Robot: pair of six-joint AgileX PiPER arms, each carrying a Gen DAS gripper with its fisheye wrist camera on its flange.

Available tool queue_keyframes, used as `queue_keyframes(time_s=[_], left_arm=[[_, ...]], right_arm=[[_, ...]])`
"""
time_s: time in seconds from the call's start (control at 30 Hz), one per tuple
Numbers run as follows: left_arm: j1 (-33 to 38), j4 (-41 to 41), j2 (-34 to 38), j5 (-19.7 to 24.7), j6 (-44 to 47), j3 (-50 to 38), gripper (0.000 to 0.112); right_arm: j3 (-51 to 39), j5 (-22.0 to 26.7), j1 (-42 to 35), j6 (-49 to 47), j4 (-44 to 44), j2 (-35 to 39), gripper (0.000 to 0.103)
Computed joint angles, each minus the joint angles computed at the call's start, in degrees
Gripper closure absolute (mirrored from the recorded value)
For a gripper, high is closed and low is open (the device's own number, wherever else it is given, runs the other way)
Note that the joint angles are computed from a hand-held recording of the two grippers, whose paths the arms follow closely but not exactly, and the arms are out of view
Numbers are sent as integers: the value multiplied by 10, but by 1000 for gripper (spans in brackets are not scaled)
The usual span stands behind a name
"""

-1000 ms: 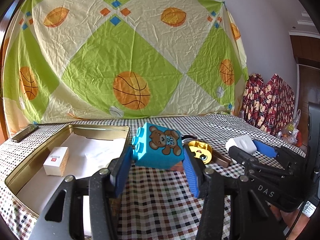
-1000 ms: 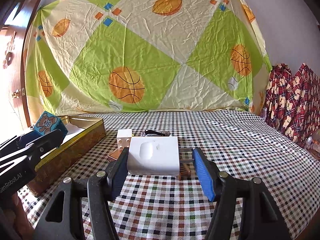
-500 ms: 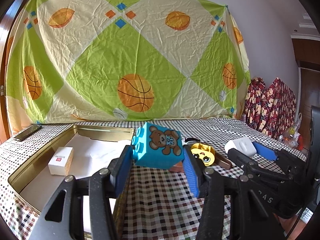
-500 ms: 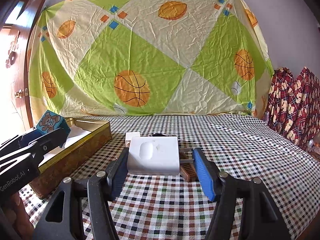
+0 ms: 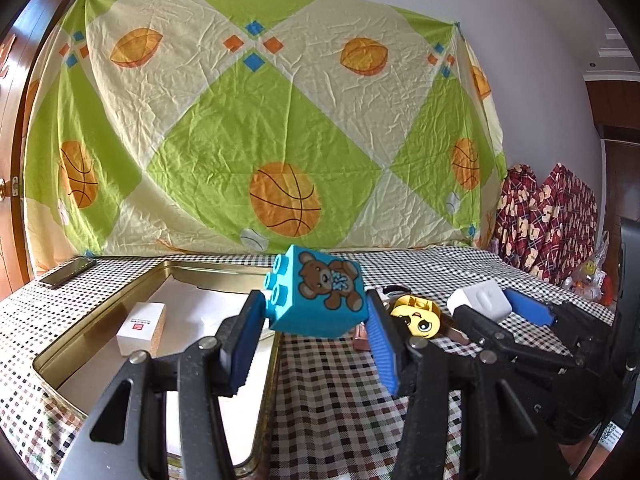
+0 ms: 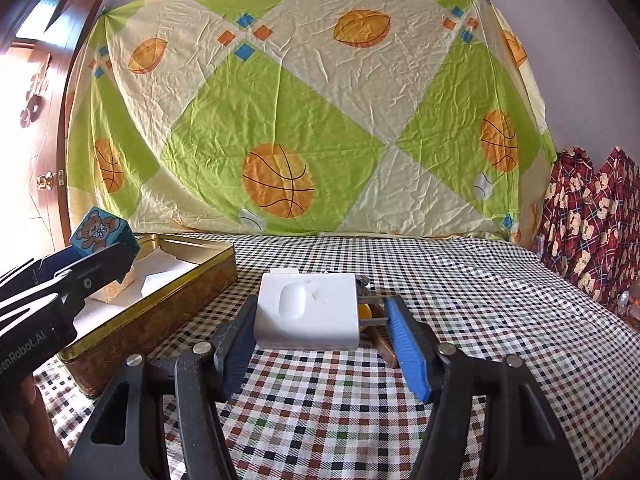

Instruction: Organize rigid objects

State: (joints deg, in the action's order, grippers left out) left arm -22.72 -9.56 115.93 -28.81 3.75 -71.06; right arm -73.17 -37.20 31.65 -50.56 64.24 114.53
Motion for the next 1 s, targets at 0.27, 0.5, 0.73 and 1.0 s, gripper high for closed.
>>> queue_keyframes(time_s=[0.27,0.5,0.73,1.0], left_arm=[[6,1,-4,-11,-9,8,63],[19,5,-7,-12,-21,13,63],[40,23,-9,-12,-51,17,63],[62,40,-12,-11,-77,22,63]], right_arm=[[-2,-2,6,0,-4,3,38],[-21,7,16,-23,6,13,38],[-48,24,26,-58,26,26,38],[-82,52,33,-95,52,43,38]])
